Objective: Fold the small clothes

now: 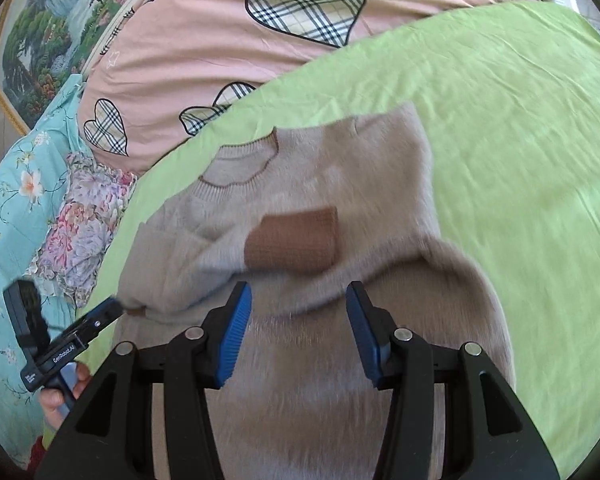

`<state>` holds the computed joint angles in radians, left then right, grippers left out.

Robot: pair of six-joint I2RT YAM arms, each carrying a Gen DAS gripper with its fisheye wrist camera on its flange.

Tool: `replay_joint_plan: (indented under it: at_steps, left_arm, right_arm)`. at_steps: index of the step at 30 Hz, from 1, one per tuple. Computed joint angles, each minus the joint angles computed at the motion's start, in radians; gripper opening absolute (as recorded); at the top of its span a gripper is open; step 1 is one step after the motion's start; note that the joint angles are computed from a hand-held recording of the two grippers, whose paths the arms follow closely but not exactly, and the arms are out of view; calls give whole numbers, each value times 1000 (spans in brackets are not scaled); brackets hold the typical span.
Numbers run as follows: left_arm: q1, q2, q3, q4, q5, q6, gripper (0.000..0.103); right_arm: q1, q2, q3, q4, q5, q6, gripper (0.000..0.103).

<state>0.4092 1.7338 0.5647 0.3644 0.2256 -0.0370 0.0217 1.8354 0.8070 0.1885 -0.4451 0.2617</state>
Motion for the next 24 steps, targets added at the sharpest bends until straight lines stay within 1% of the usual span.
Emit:
replay_joint_plan:
  at_steps: [4, 6, 9, 10, 11, 12, 13, 15, 17, 18, 19, 21, 23, 24]
  left_arm:
    - [127, 97, 54, 11, 5, -6, 68]
    - [136, 149, 95, 0, -17, -17, 68]
    - [138, 210, 139, -13, -28, -34, 69]
    - [133, 217, 148, -15, -35, -36, 70]
    - [132, 219, 151, -11, -39, -37, 70]
    - [132, 220, 153, -6, -42, -37, 70]
    - [129, 224, 159, -4, -45, -41, 70]
    - [119, 224, 168, -9, -50, -56, 70]
    - [120, 228, 166, -1, -48, -62, 70]
    - [118, 227, 159, 12, -54, -66, 70]
    - [121, 225, 147, 30, -42, -65, 70]
    - [119, 222, 135, 48, -38, -68, 70]
    - [121, 223, 130, 52, -35, -73, 70]
    - [125, 225, 129, 56, -25, -76, 70]
  right_arm:
    - [-25, 104, 116, -35, -32, 5, 51]
    - [-23, 174, 201, -92, -48, -11, 51]
    - [-2, 249, 286, -156, -82, -45, 51]
    - [3, 259, 295, -163, -98, -58, 35]
    - [10, 255, 297, -174, -103, -69, 23]
    - [15, 236, 283, -168, -103, -74, 8]
    - [16, 206, 259, -150, -105, -73, 8]
    - [-5, 126, 194, -99, -152, -36, 7]
    - [-72, 45, 149, -50, -271, 53, 7]
    - [-98, 17, 140, -39, -303, 81, 7]
    - [-116, -3, 142, -49, -310, 92, 7]
    - [-128, -6, 188, -127, -271, 61, 5]
    - [-120, 54, 256, -194, -181, 47, 0]
    - [-118, 89, 285, -218, -153, 48, 0]
